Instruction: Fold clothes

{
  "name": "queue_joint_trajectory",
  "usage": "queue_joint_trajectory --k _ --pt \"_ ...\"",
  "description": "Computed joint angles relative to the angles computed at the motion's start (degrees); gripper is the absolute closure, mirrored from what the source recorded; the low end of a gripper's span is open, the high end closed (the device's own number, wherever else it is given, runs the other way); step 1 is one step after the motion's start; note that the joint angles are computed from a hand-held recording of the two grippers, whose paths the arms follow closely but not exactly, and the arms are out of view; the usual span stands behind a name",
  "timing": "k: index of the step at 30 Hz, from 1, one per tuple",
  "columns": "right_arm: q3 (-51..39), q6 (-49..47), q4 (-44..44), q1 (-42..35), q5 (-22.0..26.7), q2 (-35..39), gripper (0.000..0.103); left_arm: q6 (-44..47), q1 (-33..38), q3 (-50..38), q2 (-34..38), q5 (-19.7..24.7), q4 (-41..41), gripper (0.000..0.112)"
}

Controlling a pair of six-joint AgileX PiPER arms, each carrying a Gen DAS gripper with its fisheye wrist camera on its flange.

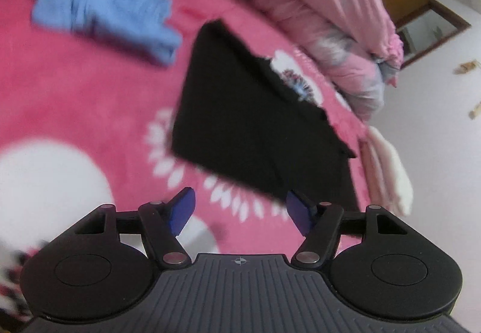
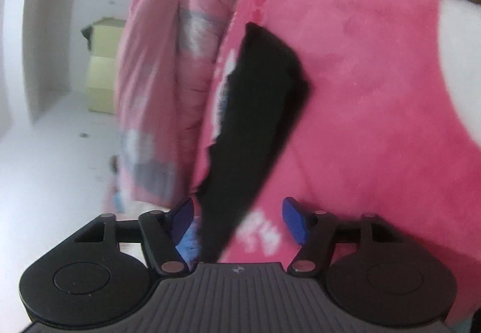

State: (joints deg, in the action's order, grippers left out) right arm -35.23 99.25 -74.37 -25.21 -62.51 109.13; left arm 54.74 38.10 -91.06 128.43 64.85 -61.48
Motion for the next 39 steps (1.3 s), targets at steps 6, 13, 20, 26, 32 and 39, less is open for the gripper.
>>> queue_joint_trajectory --k 6,13,20,26,32,39 --pt "-1.6 -3.6 9.1 5.1 8.4 -0.9 0.048 4.6 -1.0 3.6 3.7 -4.4 -13.8 0.055" --pt "-4.8 -3.6 17.5 5.4 9.5 4.0 0.066 3.9 -1.4 1.1 6.6 -4.6 -18.7 0.074" --pt "-6.9 -6.3 25.3 7.7 10.9 6.9 0.093 1.8 -1.5 1.6 7.4 -8.5 -21.9 0.11" --pt "-3.3 -8.2 26.7 4.7 4.5 6.6 0.1 6.7 -0.5 7.5 1.7 -10.5 -25.4 0.112" --pt "2.9 -7.1 20.2 -0.3 -0.7 2.9 0.1 9.9 3.5 14.0 -5.8 -8.3 -22.0 0.112" --pt "16.4 -5.9 -0.6 -16.2 -6.2 -6.3 0.1 9.1 13.7 19.7 -14.5 -2.6 -7.9 0.112"
